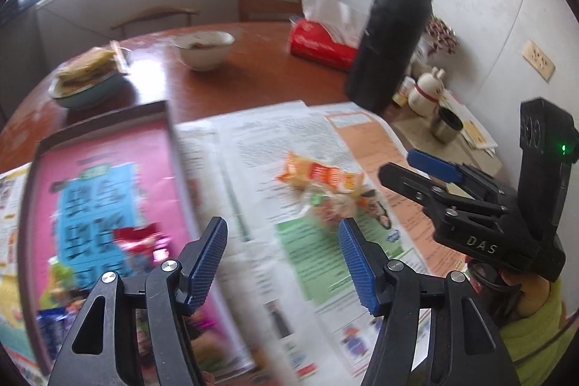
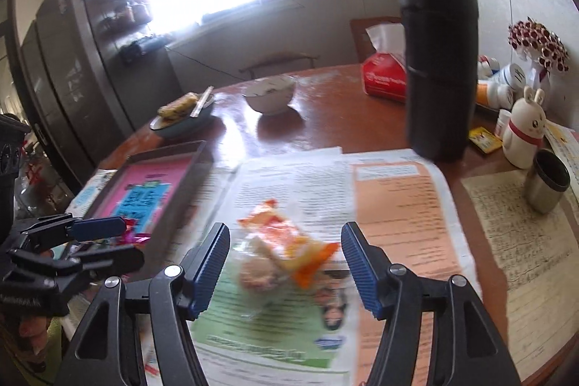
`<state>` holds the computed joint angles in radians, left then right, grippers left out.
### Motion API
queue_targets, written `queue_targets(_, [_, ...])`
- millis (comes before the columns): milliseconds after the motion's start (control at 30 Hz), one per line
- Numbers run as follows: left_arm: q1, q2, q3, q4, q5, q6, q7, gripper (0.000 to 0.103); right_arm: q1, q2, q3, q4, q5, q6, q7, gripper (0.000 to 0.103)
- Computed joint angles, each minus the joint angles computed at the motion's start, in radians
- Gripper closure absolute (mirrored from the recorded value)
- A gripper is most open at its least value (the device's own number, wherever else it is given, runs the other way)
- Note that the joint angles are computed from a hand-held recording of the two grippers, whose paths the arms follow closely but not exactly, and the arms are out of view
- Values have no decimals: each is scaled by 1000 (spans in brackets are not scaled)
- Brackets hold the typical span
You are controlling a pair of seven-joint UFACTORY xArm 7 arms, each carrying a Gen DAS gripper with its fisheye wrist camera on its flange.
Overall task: Organize snacks
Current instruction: 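Open both grippers and move them to the remaining snacks on the newspaper, then grasp the clear candy bag with the left gripper while the right grasps the orange bread roll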
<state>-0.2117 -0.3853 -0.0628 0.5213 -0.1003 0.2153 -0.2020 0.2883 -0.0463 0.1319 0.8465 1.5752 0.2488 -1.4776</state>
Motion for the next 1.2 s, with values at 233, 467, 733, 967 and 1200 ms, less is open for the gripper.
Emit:
queue_targets(233, [-95,200,50,132,-162,13,113,35,-36,102,-7,57,-190,24,101,39])
queue_targets(467, [-76,304,28,201,-354,37,245,35,-83,170,12,113,-301,109,142,39])
queue_targets(733, [-40,367,-16,259,-519,54,382,40,-112,226,43,159,-421,122,205,39])
queue_targets(967, [-23,367,-35,268,-612,75,487,58,-142,265,68,203,-500,185,220,39])
queue_targets(1200, [-3,291,-27,202,-437,92,336,59,-122,272,93,198,-588,174,174,39])
